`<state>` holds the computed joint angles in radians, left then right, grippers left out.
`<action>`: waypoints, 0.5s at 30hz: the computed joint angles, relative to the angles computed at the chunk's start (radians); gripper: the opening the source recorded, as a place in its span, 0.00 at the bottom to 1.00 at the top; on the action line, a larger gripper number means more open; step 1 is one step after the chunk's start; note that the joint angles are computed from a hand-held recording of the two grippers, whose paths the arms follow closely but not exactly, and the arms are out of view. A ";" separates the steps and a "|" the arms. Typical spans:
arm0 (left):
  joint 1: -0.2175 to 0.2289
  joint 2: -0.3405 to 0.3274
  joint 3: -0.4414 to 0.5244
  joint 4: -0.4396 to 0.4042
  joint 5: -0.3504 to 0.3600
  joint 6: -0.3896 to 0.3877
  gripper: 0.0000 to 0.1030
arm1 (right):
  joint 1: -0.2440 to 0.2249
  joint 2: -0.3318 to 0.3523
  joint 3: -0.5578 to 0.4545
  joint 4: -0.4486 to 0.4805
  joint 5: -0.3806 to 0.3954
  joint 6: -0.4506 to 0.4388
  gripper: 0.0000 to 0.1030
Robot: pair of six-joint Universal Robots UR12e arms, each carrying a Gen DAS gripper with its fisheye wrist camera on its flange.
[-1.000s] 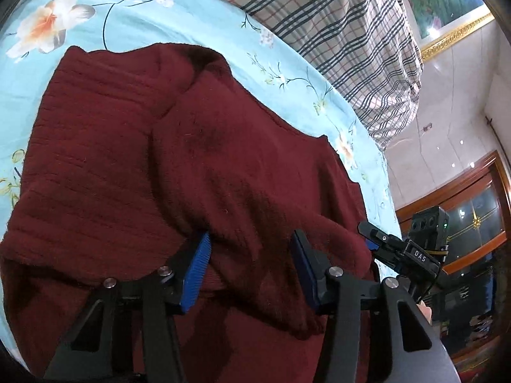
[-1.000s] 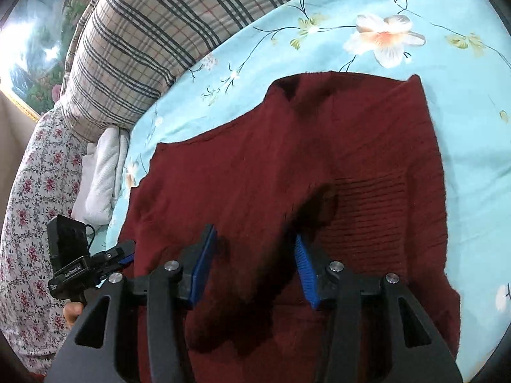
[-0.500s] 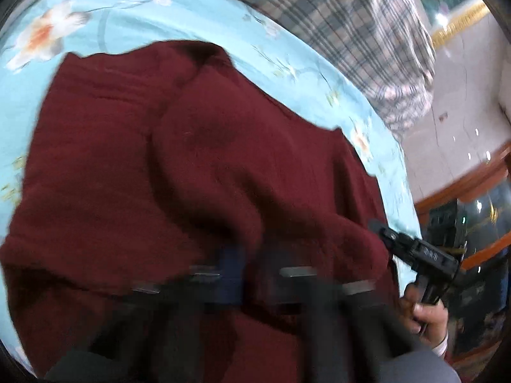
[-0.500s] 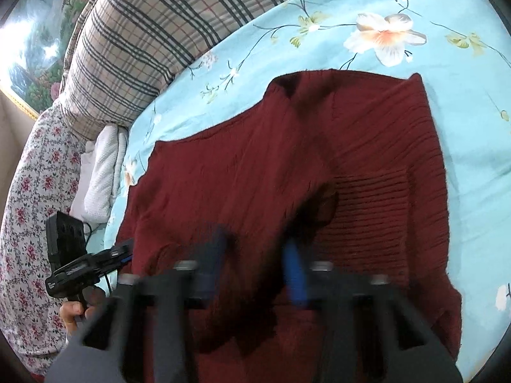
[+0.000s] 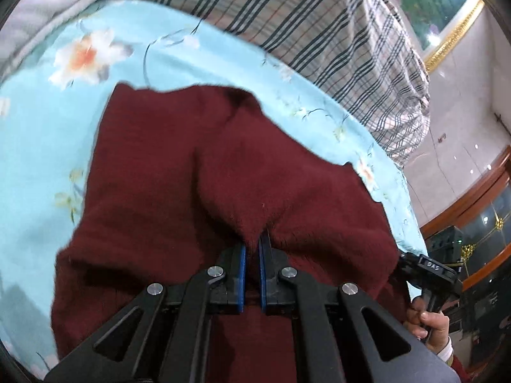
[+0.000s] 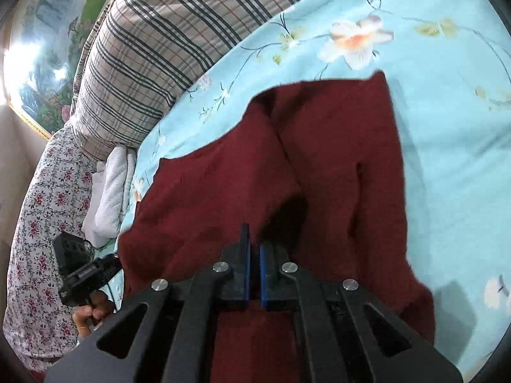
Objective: Fold large clothes
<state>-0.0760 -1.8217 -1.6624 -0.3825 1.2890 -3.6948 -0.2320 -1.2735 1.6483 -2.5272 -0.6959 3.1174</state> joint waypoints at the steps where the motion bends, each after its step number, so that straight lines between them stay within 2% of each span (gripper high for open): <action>1: 0.003 0.002 -0.006 0.005 -0.006 -0.011 0.05 | -0.002 -0.002 0.001 -0.013 0.000 0.003 0.04; 3: 0.000 0.003 -0.012 0.053 -0.008 -0.012 0.05 | -0.006 -0.005 0.005 -0.063 0.008 0.015 0.04; 4: -0.007 0.001 -0.005 0.053 0.006 0.006 0.05 | -0.005 -0.008 0.002 -0.064 -0.014 0.006 0.04; 8: -0.015 -0.013 0.032 -0.059 0.025 0.058 0.06 | 0.017 -0.003 -0.037 0.093 -0.138 -0.053 0.04; 10: -0.017 -0.006 0.029 -0.084 0.027 0.065 0.09 | 0.012 -0.013 -0.025 0.084 -0.135 -0.048 0.06; 13: -0.023 0.025 0.015 -0.119 0.052 0.091 0.14 | 0.006 -0.051 0.008 0.017 -0.188 -0.043 0.07; 15: -0.029 0.042 0.009 -0.107 0.042 0.101 0.19 | -0.005 -0.068 0.024 -0.006 -0.152 -0.042 0.07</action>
